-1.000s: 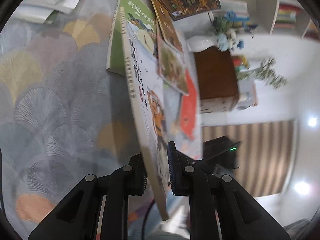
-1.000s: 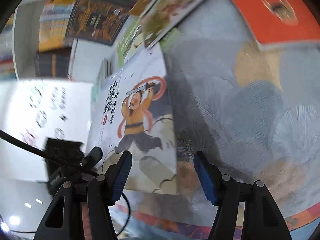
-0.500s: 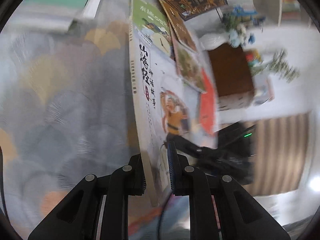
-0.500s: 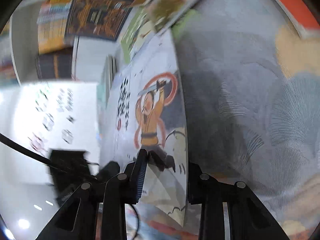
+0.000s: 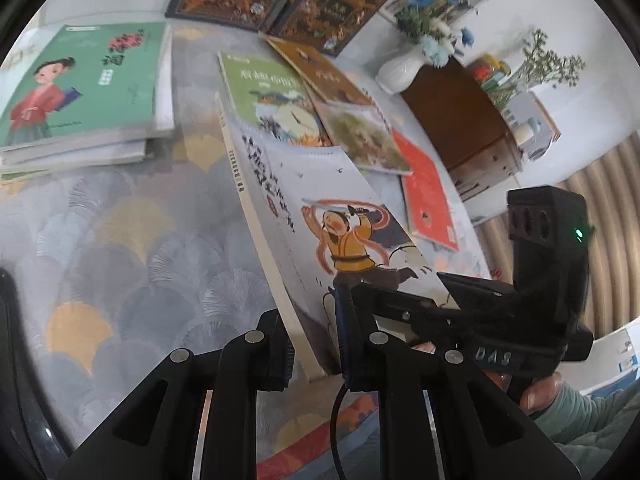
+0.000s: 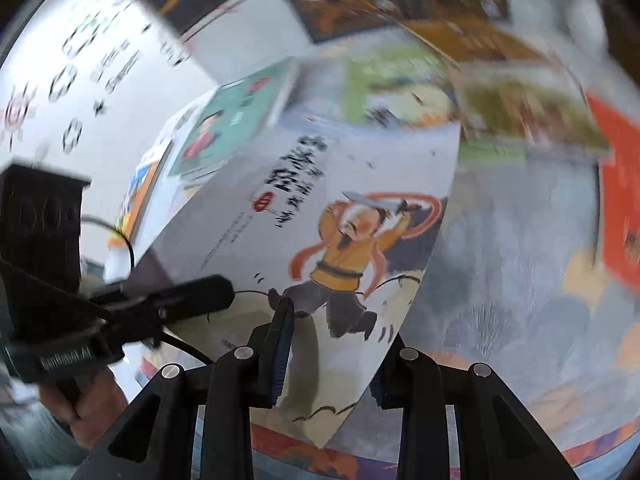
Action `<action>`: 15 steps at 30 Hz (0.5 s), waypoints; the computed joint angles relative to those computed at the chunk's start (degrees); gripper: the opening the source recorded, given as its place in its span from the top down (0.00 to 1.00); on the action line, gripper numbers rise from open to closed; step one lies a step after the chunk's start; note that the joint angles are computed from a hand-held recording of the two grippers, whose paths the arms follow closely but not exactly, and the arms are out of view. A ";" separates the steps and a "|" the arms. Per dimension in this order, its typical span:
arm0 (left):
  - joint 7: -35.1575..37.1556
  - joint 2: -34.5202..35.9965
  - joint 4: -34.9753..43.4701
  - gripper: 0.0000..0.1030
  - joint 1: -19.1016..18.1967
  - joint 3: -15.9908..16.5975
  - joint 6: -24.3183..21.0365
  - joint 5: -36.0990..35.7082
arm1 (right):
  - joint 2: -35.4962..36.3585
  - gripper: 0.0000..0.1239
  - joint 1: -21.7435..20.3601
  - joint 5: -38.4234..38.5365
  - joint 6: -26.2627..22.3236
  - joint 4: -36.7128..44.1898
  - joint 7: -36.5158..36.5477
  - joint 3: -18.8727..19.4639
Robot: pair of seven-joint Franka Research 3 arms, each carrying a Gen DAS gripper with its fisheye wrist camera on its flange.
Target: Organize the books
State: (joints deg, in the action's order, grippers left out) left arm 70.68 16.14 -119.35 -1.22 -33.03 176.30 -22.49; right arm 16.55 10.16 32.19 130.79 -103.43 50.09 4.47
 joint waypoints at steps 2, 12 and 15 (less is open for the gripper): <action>-3.01 -1.15 -1.04 0.87 -1.92 2.27 1.68 0.84 | -0.20 0.75 0.63 -1.12 0.60 0.40 -1.19 0.29; -7.18 -2.43 -2.73 0.83 8.17 -6.37 10.04 4.13 | 1.93 0.75 -0.16 2.45 -3.58 8.88 -4.48 1.18; -8.63 -2.98 -1.84 0.83 7.49 -4.14 10.89 6.92 | 3.64 0.75 -0.07 3.62 -4.25 12.32 -4.25 1.56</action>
State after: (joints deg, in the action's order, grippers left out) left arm 62.05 13.16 -121.19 6.27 -37.17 187.20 -15.57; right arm 20.20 10.09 35.81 126.54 -91.11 45.84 6.03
